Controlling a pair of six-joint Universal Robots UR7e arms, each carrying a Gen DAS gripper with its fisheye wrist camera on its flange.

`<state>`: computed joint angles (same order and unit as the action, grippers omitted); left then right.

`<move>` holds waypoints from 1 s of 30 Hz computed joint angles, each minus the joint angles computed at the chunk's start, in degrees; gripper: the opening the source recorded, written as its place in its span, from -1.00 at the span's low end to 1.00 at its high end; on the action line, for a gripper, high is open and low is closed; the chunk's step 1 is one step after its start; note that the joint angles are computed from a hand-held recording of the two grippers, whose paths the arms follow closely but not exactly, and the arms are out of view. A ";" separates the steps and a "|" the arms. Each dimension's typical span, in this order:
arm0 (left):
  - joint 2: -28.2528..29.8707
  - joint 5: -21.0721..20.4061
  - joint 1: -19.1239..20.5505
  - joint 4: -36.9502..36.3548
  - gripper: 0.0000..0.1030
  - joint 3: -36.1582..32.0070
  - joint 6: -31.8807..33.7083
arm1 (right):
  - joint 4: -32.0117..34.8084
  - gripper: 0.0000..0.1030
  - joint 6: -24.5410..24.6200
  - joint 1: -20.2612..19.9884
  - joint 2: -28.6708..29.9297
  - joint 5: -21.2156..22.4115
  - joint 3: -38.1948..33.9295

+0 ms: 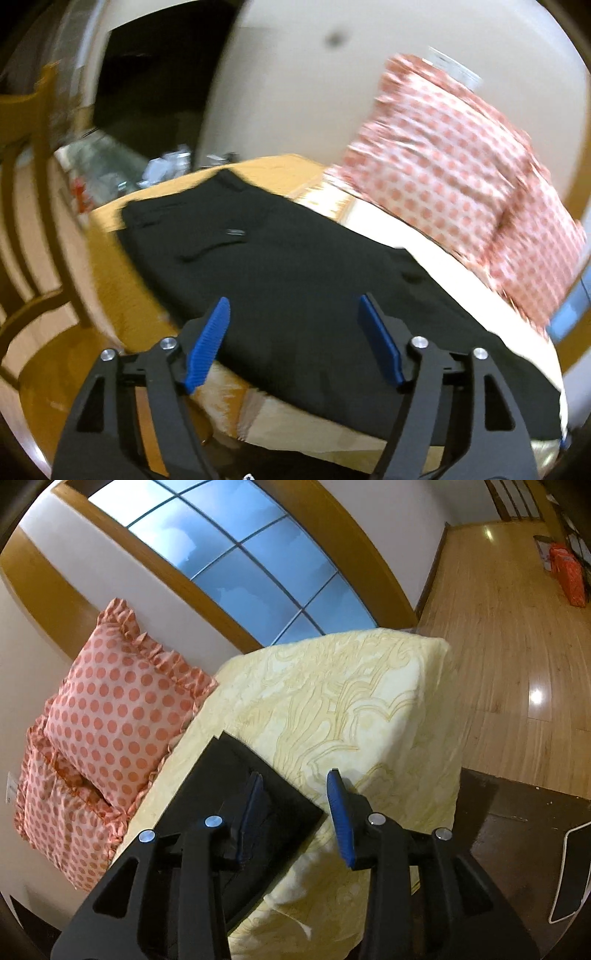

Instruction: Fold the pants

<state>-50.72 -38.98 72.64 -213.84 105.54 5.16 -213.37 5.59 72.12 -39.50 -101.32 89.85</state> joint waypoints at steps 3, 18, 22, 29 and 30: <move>1.93 -2.11 -0.21 3.44 0.49 -2.40 1.94 | -0.19 -0.26 0.12 -0.27 -0.40 3.21 1.86; 4.61 -8.84 3.19 11.57 0.63 -5.76 0.55 | -2.24 -0.87 0.94 0.66 2.45 5.89 0.92; 5.70 -8.91 3.03 9.51 0.81 -5.68 4.55 | -2.81 -0.89 -6.55 4.48 3.41 5.71 -1.39; 6.99 -9.06 3.03 7.16 0.96 -6.19 7.53 | 11.78 -0.89 -20.91 14.38 8.74 20.30 -10.65; 7.01 -9.22 3.08 6.94 0.96 -6.21 7.42 | 16.62 -0.89 -23.34 15.80 10.44 23.06 -12.83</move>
